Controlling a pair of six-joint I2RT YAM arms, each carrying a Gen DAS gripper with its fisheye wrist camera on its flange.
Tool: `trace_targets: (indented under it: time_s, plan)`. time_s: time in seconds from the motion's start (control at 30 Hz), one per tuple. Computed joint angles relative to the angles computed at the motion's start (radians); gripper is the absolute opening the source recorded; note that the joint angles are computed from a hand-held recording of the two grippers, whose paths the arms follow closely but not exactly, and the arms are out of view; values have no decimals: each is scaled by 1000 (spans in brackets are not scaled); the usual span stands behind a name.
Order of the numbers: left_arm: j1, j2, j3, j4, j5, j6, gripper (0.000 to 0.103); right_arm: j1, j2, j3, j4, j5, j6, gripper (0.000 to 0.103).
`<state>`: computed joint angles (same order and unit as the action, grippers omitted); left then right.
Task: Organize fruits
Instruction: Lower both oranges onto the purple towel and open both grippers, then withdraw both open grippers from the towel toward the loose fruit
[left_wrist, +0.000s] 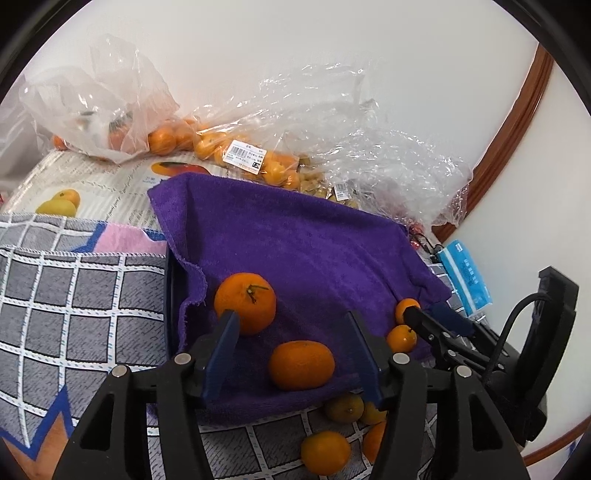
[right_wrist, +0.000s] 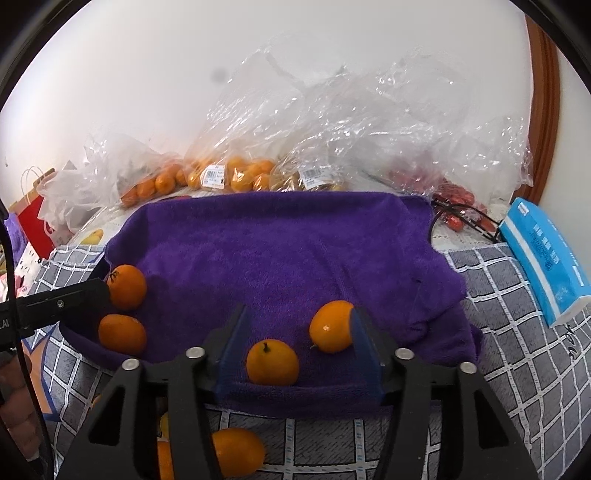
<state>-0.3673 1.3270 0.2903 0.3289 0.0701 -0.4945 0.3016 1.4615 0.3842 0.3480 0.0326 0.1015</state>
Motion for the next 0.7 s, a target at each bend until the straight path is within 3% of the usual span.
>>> trace_targets:
  time_s: [0.17,0.3,0.43,0.53,0.7]
  plan:
    - [-16,-34,-7,-12,-51,-28,70,6,-26,12,-42,31,27,73]
    - [-12,-75,-13,-37,-26,-39,73,6,-37,19,-64,76,36,82]
    - [-52,-120,-31,-37,-54,-30,75,-1,-45,18,-74,77,63,82]
    - [-55,-140,-41,-36,-18,-29,75,13,-84,14,-105,75,60,82]
    - [-74,-196,-52,-59,-9,-46,75,94,-199,-2,-203,199,89,82]
